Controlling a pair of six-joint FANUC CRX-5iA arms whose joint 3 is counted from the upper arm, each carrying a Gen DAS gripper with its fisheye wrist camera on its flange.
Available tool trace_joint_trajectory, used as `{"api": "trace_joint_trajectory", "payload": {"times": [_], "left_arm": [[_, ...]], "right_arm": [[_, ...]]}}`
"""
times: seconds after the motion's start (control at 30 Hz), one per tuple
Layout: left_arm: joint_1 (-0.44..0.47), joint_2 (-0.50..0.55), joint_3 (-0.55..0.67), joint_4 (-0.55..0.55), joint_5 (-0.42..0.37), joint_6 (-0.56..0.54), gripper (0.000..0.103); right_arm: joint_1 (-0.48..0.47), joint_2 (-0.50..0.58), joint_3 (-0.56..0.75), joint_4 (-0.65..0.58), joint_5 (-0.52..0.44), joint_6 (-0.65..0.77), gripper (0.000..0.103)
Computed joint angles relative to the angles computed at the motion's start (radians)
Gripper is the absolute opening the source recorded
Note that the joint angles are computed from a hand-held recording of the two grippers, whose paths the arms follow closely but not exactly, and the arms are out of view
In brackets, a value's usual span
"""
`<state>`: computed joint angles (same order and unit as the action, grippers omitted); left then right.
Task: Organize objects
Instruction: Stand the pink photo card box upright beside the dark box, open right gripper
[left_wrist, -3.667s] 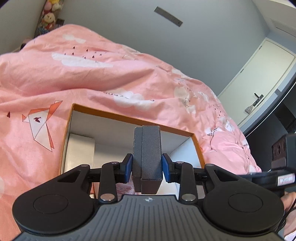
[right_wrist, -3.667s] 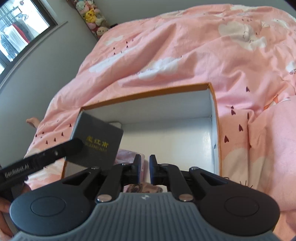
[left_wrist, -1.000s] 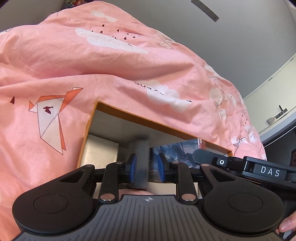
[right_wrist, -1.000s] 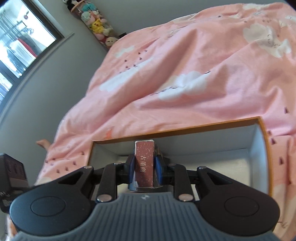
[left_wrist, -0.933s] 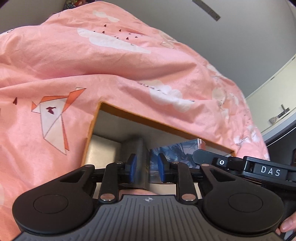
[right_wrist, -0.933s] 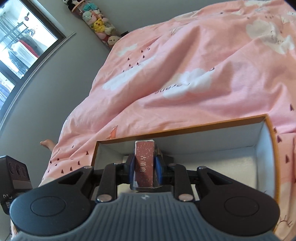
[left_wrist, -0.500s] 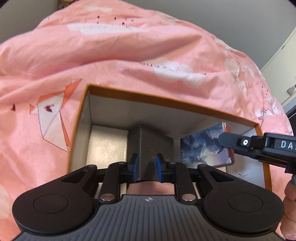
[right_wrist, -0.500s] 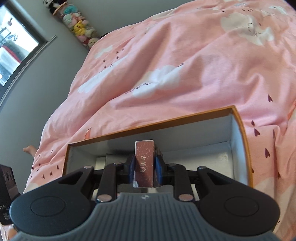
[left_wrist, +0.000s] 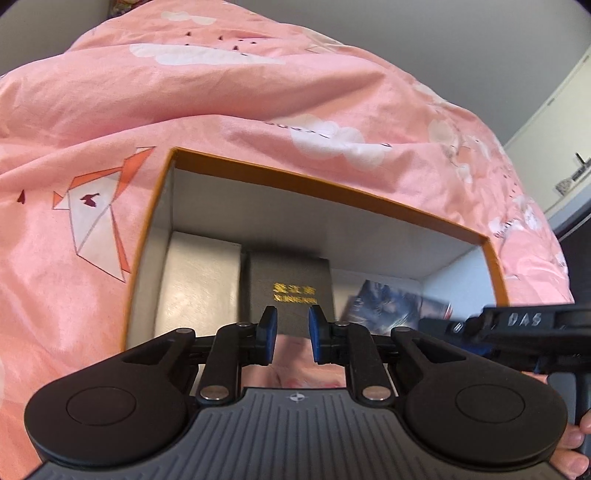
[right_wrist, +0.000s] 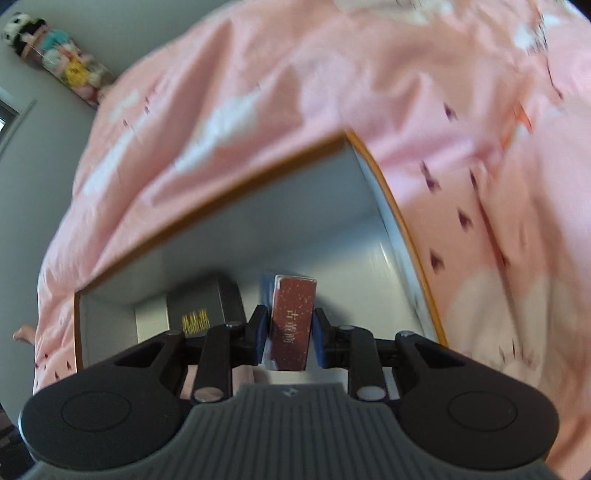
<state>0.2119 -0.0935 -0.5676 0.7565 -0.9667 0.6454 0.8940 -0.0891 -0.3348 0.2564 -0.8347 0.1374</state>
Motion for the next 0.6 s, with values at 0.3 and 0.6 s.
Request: {"api": "trace_joint_trajectory", "payload": {"times": [0.3, 0.6], "left_arm": [[0.022, -0.017, -0.02, 0.014, -0.019, -0.027, 0.02], [0.028, -0.011, -0.015, 0.034, -0.018, -0.033, 0.02]], "right_arm": [[-0.05, 0.013, 0.022, -0.327, 0.013, -0.021, 0.032], [-0.055, 0.042, -0.013, -0.274, 0.143, -0.137, 0.032]]}}
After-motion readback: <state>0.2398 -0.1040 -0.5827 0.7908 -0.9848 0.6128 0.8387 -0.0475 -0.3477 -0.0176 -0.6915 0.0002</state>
